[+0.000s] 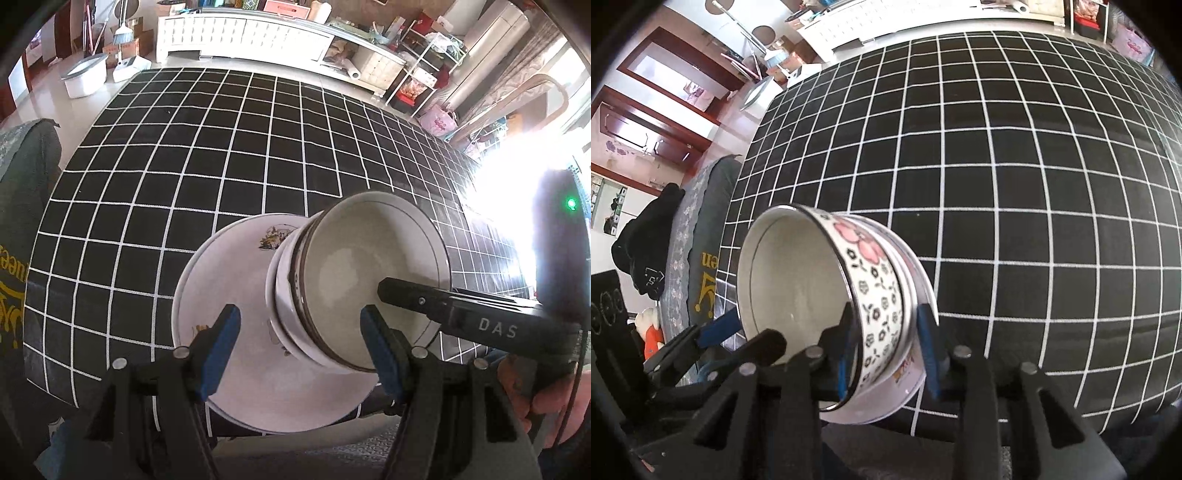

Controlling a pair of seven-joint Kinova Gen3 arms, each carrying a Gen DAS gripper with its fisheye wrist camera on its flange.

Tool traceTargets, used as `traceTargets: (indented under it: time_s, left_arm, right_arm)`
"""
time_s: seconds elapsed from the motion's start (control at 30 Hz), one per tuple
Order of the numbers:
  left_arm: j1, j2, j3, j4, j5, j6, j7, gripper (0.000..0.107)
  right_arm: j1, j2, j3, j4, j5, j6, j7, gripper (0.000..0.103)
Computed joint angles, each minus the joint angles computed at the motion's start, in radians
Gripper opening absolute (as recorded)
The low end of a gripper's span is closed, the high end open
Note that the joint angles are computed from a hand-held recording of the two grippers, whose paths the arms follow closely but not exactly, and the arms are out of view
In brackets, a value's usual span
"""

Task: Organize plates and bowls
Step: 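Lower the bowl stack onto the plates and open the right gripper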

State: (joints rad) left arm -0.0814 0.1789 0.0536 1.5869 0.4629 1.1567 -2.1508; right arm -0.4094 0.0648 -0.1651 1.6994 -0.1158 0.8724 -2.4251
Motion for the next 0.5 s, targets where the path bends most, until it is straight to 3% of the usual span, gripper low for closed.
traceTargets:
  time_s: [0.5]
  left_arm:
    - [0.014, -0.065, -0.009, 0.035, 0.011, -0.010, -0.027, 0.065]
  right_arm:
    - [-0.031, -0.026, -0.012, -0.017, 0.101, 0.041, -0.072, 0.044]
